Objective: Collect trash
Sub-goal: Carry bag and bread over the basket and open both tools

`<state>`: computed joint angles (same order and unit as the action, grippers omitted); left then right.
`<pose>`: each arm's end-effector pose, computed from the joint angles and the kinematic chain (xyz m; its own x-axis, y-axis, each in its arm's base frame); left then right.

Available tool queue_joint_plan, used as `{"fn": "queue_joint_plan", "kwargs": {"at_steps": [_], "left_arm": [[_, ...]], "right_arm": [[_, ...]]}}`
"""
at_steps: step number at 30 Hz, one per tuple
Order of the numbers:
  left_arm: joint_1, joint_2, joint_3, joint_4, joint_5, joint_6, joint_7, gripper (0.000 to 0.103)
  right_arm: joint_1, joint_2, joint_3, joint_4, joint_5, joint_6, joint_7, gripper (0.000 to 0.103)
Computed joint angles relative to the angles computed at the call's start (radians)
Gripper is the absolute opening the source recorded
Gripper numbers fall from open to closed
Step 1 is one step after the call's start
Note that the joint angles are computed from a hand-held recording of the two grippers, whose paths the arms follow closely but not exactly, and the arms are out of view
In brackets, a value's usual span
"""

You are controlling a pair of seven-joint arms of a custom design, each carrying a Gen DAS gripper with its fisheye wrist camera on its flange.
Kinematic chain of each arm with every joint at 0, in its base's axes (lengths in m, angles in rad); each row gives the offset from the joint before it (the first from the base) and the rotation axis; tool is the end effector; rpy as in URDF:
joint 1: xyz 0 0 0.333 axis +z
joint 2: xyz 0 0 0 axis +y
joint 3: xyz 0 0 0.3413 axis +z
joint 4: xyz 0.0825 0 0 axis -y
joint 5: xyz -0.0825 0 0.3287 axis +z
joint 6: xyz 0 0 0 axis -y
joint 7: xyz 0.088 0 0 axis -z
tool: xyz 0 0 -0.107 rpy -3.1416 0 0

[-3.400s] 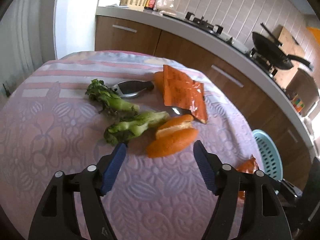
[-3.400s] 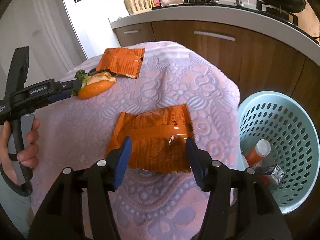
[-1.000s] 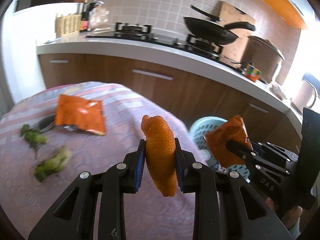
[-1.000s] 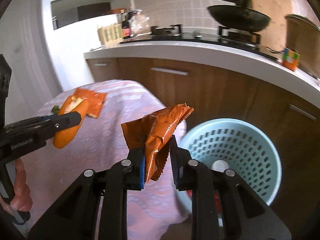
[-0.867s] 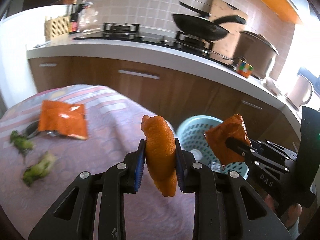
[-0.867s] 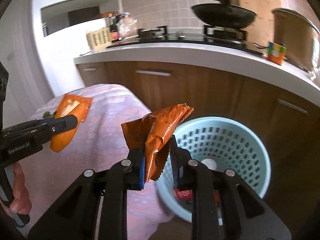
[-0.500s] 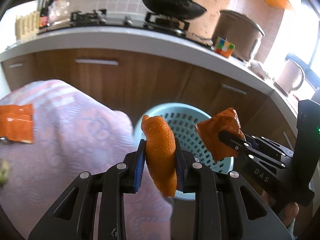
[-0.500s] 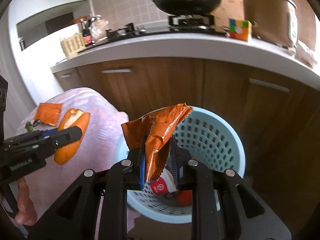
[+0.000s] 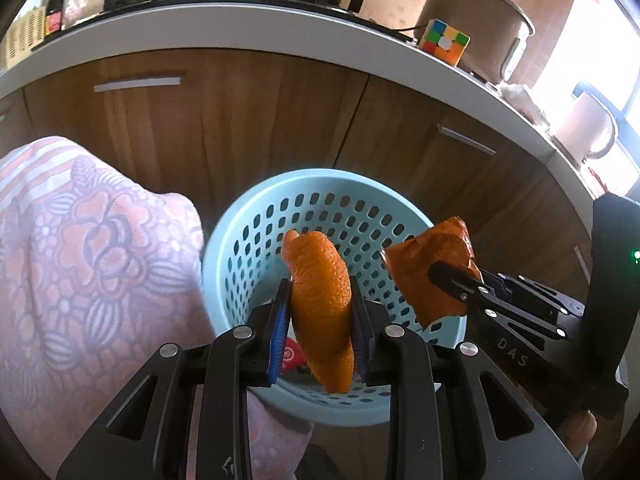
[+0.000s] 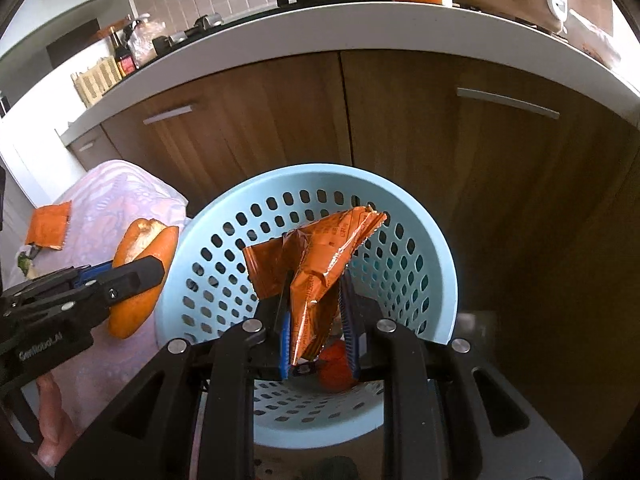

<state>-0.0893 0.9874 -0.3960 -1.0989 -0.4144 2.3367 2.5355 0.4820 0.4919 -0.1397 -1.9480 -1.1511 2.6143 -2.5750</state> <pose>0.7285 -0.2521 0.3135 -0.8471 -0.4667 0.2541 -0.5175 0.6157 -0.5943 0.5596 0.2292 0.2997 -0.6580 -0.7363 -0.1577 -0.5057 0.5873 -0.6319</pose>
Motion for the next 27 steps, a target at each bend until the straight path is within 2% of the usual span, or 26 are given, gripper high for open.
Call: {"fn": "queue_joint_plan", "kwargs": {"at_steps": [3,4,5,7,16,27], "left_arm": [[-0.017,0.008,0.013,0.022,0.014,0.0,-0.026,0.031],[-0.016,0.008,0.013,0.02,0.014,0.008,-0.028,0.037],[-0.014,0.008,0.009,0.021,0.013,0.009,-0.029,0.041],[-0.005,0.005,0.002,0.014,0.008,0.018,-0.02,0.043],[0.037,-0.033,-0.017,-0.041,-0.027,0.05,0.011,0.046],[0.114,-0.079,-0.041,-0.099,-0.111,0.092,0.064,0.046]], "right_arm": [[-0.011,0.005,0.003,0.011,0.036,-0.009,-0.035,0.025],[-0.011,0.004,-0.001,0.009,0.037,-0.005,-0.035,0.033],[-0.011,0.002,-0.004,0.007,0.036,-0.001,-0.031,0.046],[-0.005,0.001,-0.009,0.004,0.037,-0.012,-0.021,0.055],[-0.003,-0.009,-0.002,-0.003,0.022,-0.021,0.002,0.055],[0.023,0.008,0.008,0.078,-0.003,-0.043,-0.034,0.055]]}}
